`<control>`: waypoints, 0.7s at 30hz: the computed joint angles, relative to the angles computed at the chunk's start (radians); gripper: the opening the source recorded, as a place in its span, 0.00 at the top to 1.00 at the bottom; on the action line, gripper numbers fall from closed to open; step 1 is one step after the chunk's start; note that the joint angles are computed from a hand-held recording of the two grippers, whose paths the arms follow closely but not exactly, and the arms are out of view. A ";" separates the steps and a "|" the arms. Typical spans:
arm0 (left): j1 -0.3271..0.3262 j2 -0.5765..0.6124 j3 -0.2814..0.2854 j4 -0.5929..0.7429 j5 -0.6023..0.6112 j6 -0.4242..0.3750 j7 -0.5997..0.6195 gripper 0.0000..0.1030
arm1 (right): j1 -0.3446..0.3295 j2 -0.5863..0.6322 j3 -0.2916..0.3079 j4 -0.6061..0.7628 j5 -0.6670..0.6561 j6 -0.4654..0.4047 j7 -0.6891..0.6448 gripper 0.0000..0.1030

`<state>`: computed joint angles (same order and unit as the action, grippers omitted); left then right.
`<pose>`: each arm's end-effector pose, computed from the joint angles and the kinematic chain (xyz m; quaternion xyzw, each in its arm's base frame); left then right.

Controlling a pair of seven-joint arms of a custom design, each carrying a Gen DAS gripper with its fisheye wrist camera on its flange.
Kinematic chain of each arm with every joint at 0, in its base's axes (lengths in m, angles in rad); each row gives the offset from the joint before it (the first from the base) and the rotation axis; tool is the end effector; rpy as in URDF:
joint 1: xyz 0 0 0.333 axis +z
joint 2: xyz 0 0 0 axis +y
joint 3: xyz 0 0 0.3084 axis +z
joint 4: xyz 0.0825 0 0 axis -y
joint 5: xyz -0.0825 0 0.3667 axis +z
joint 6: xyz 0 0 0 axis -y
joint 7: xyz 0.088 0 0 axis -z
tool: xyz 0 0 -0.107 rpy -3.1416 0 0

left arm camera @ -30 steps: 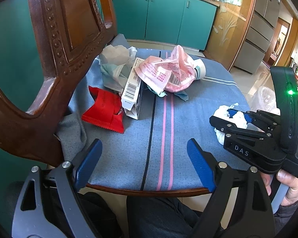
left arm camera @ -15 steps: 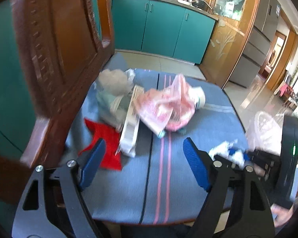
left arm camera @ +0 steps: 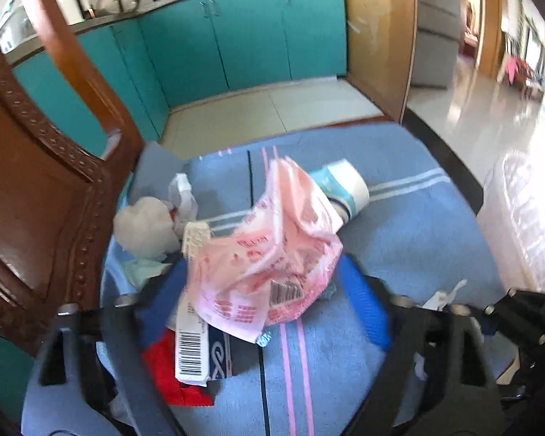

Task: Collect trash
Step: 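Close the left gripper on the pink plastic bag while the right gripper holds the tissue ball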

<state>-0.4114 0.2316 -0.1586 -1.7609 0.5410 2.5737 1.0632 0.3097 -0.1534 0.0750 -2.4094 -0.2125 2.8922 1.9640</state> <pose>0.5476 -0.3508 0.4981 -0.5125 0.7900 -0.2262 0.2491 0.4623 0.2015 0.4470 -0.7293 0.6066 -0.1775 0.2620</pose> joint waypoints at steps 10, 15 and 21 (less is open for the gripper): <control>0.022 -0.057 -0.009 -0.111 -0.058 0.051 -0.009 0.89 | -0.002 -0.005 0.000 -0.009 0.004 0.015 0.007 0.69; 0.043 -0.117 -0.023 -0.186 -0.062 0.105 -0.055 0.90 | -0.003 -0.021 -0.007 -0.022 0.020 0.020 0.015 0.69; 0.081 -0.221 -0.057 -0.295 -0.071 0.157 -0.089 0.90 | -0.018 -0.035 -0.004 -0.035 -0.002 0.023 0.047 0.69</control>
<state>-0.3305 0.0111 -0.2154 -2.0556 0.4698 2.7312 0.9743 0.2918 -0.1881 0.0714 -2.4439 -0.2142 2.9149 2.0106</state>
